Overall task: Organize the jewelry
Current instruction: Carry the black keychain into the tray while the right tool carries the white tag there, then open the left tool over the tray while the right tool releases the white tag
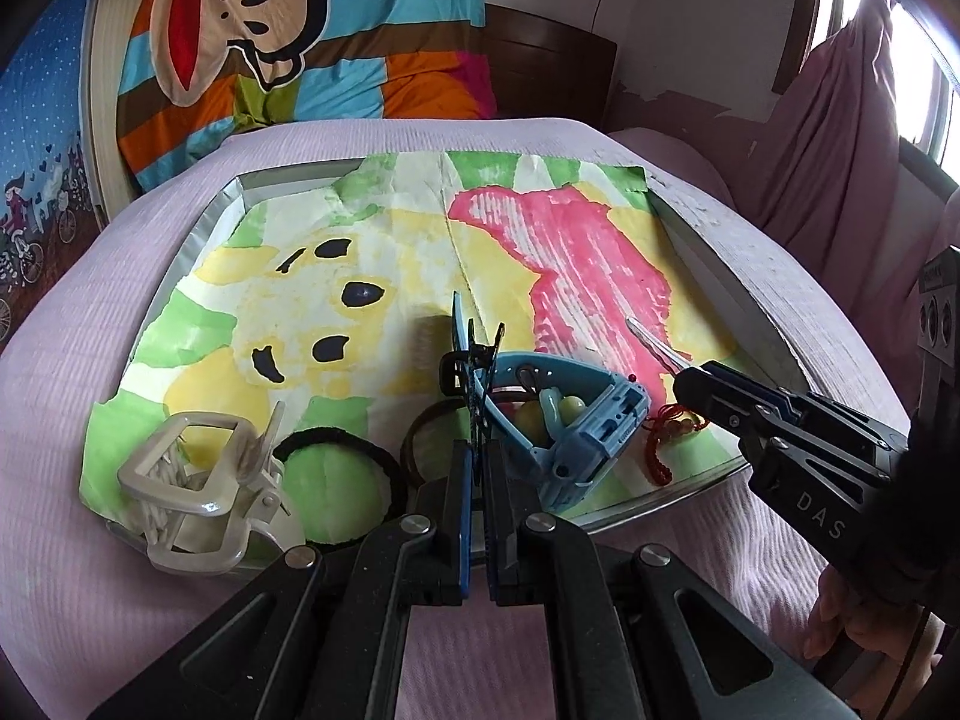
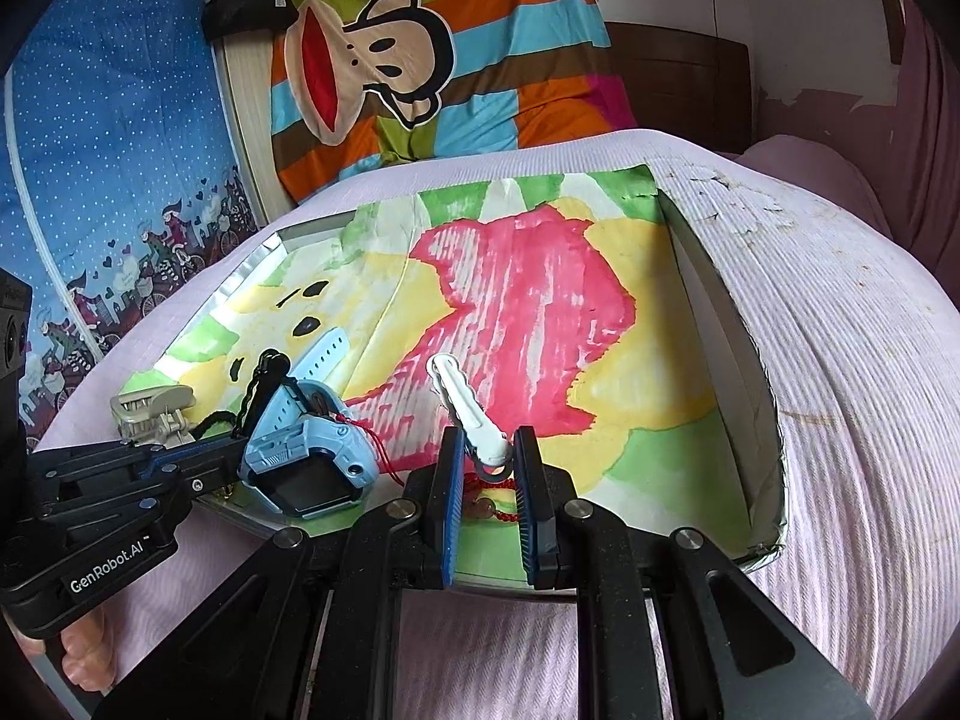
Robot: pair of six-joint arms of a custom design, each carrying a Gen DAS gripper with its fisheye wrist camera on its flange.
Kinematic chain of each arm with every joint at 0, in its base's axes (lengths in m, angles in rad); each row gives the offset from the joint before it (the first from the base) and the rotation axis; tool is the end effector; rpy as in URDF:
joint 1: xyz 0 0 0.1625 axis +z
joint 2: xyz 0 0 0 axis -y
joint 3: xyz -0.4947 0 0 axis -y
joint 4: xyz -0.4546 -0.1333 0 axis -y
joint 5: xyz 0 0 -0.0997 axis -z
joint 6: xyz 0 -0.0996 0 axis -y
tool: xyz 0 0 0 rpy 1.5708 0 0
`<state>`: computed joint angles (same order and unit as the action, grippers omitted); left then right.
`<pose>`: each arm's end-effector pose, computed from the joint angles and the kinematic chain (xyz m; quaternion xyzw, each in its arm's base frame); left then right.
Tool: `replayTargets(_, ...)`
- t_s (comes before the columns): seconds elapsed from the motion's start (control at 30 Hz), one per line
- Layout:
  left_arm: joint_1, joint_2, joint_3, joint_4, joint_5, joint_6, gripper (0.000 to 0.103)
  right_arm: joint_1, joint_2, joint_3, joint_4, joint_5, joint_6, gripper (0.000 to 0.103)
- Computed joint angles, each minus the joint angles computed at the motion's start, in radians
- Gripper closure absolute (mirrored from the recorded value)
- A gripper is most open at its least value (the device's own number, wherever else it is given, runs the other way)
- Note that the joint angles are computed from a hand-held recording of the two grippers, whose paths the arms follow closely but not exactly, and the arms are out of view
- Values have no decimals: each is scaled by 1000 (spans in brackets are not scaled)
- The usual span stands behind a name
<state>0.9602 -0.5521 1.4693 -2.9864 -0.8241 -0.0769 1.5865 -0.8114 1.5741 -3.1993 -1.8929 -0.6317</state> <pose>-0.3056 -0.7872 0.0445 0.1512 0.8941 -0.3353 0.2554 0.1144 -0.8041 0.2219 0.2212 -0.8709 0.3505 0.2642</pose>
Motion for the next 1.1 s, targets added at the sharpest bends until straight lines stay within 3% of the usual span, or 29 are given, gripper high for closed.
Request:
replayTargets(0.4,-1,-10,29,-59,-14,26,99,-11,-10,19,-24,49,-14,87)
replayTargets(0.53,-5,-16,47,-91,-14,50,97,-15,-21,42,-65,65,-22,70)
replayTargets(0.63,-9,-21,65,-125,-16,73,93,-19,-32,60,-91,86,-22,68)
replayTargets(1.1,-25,-43,152,-299,-32,153,74,-47,-86,158,-268,180,-2,29)
